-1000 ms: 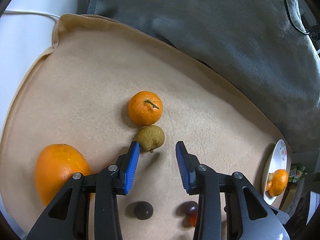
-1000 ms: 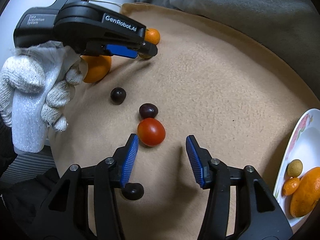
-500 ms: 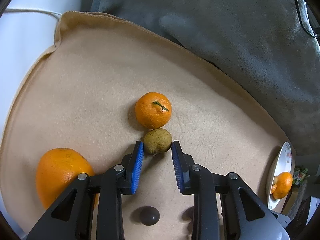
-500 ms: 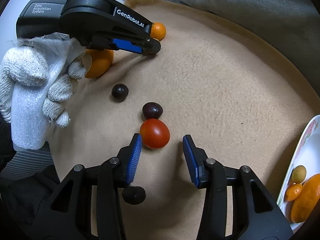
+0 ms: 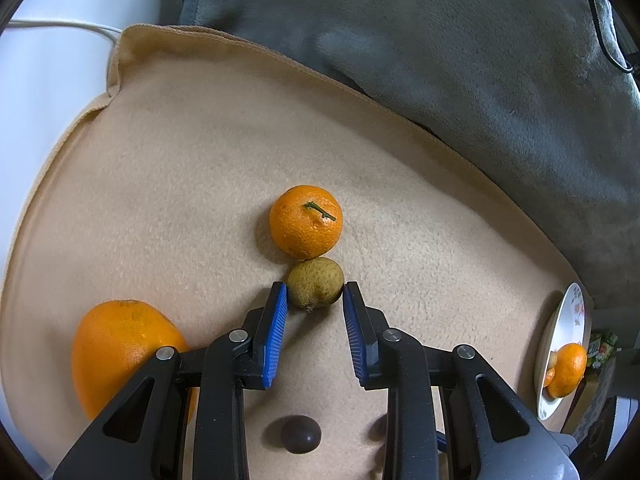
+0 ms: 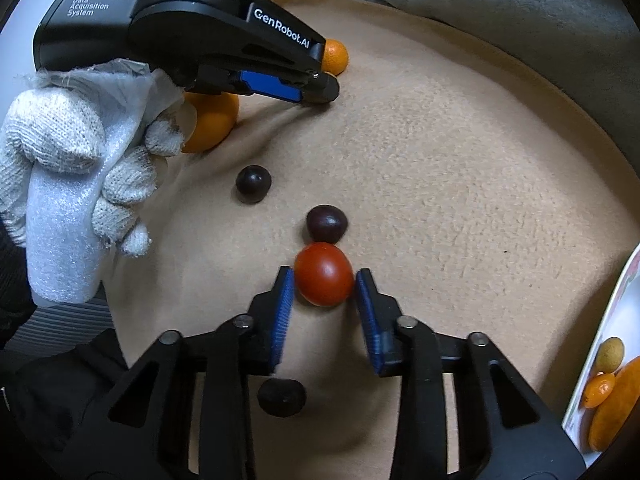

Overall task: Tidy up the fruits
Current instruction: 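Lift the kiwi with the left gripper while the right lifts the tomato toward the plate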

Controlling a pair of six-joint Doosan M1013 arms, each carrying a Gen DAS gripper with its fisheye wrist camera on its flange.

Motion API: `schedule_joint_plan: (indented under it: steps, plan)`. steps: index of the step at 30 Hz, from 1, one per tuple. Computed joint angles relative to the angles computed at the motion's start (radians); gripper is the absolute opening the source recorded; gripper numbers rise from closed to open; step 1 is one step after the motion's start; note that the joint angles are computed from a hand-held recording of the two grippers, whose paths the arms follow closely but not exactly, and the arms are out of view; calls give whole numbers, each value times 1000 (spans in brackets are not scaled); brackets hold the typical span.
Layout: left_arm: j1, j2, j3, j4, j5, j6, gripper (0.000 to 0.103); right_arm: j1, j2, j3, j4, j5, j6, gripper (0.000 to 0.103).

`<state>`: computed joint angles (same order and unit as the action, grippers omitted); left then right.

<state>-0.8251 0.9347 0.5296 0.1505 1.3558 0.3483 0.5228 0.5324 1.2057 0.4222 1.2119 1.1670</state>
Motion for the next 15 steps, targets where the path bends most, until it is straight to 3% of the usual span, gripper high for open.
schedule_joint_plan:
  steps: [15]
  plan:
    - [-4,0,-12,2,8,10,27,-24,-24,8,1,-4,2,32]
